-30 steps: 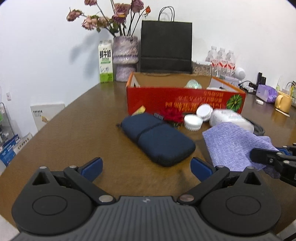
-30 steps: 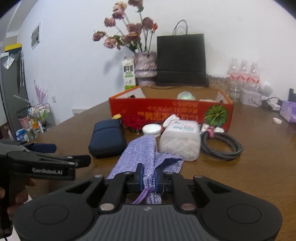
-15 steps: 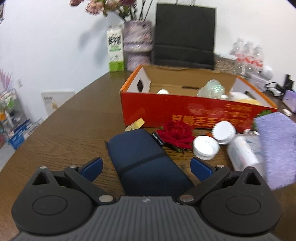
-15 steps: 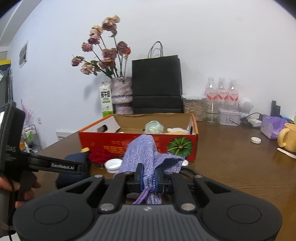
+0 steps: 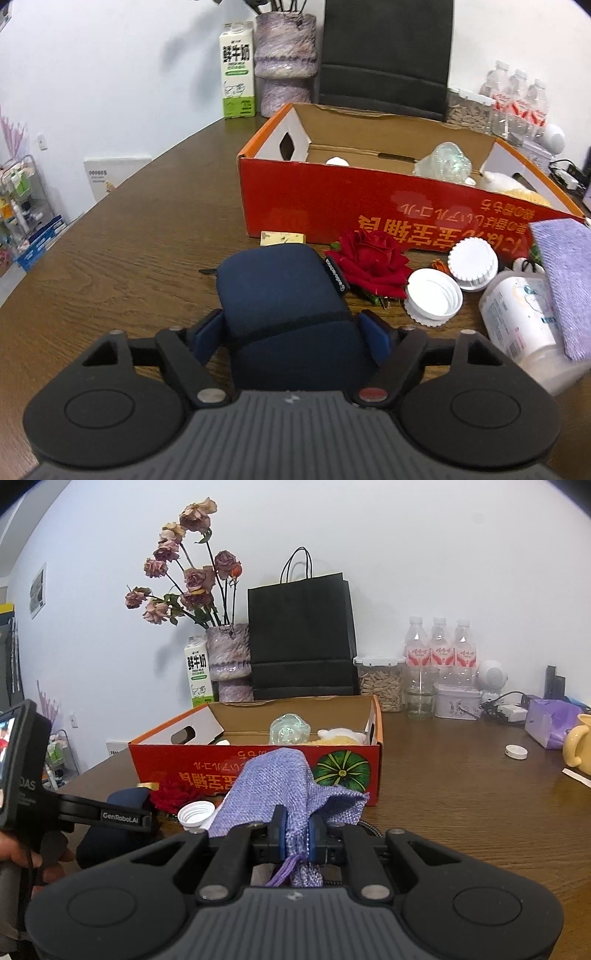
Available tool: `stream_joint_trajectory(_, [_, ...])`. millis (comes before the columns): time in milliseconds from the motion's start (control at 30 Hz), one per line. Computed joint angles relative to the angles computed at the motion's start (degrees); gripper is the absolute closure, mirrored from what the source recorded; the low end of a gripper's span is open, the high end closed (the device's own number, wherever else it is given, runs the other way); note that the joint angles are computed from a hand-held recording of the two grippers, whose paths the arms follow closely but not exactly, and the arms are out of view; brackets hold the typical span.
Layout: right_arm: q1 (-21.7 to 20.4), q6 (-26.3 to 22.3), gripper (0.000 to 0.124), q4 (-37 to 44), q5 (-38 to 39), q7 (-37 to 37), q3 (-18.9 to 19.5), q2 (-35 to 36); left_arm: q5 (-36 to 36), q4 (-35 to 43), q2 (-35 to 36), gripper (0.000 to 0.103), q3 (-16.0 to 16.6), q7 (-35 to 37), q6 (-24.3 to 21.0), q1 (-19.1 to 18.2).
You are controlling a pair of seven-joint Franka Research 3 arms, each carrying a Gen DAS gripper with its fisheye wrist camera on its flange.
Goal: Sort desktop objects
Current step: 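Lift the pouch and purple bag into the box and open both grippers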
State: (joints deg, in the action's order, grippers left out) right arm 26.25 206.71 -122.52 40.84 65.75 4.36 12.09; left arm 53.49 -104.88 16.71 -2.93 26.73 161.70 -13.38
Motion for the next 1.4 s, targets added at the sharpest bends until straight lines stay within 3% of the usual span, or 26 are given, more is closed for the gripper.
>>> stream_joint_trajectory(333, [0.95,0.17,0.114,0.83,1.55,-1.74,-0.5,0.42,5.68,-4.37,-3.11,0.037,0.9,-1.02,6.33,1.08])
stream_joint_trajectory(667, [2.28,1.87,0.114,3.9,5.06,-6.23,-0.37,1.27,16.82,-4.07,-5.07,0.039,2.17,-10.3,12.15,1.86])
stream_joint_trajectory(967, [2.16,3.28,0.114,11.46,3.65,-7.28,-0.17,4.86,32.94,5.5,-2.0,0.039,2.69,-25.9,16.05,2.2])
stream_joint_trajectory(1133, [2.56,2.06,0.114,20.07,3.93,-7.88,-1.17,9.35,37.59,14.06,2.88,0.039,1.56,-30.53,16.52,2.86])
stream_joint_trajectory(1300, [6.71,-1.64,0.114,31.75,10.97,-13.82,-6.36,15.78,37.17,23.08,9.29,0.039,2.26,-31.36,15.66,2.04])
stream_joint_trajectory(1367, [9.65,-4.61,0.114,37.59,16.38,-17.4,-10.65,19.06,34.42,26.5,12.14,0.039,3.03,-29.04,15.91,1.61])
stream_joint_trajectory(1400, [12.47,-7.06,0.114,40.67,19.91,-18.74,-15.01,21.03,32.26,28.44,13.86,0.039,3.15,-26.96,15.77,1.52])
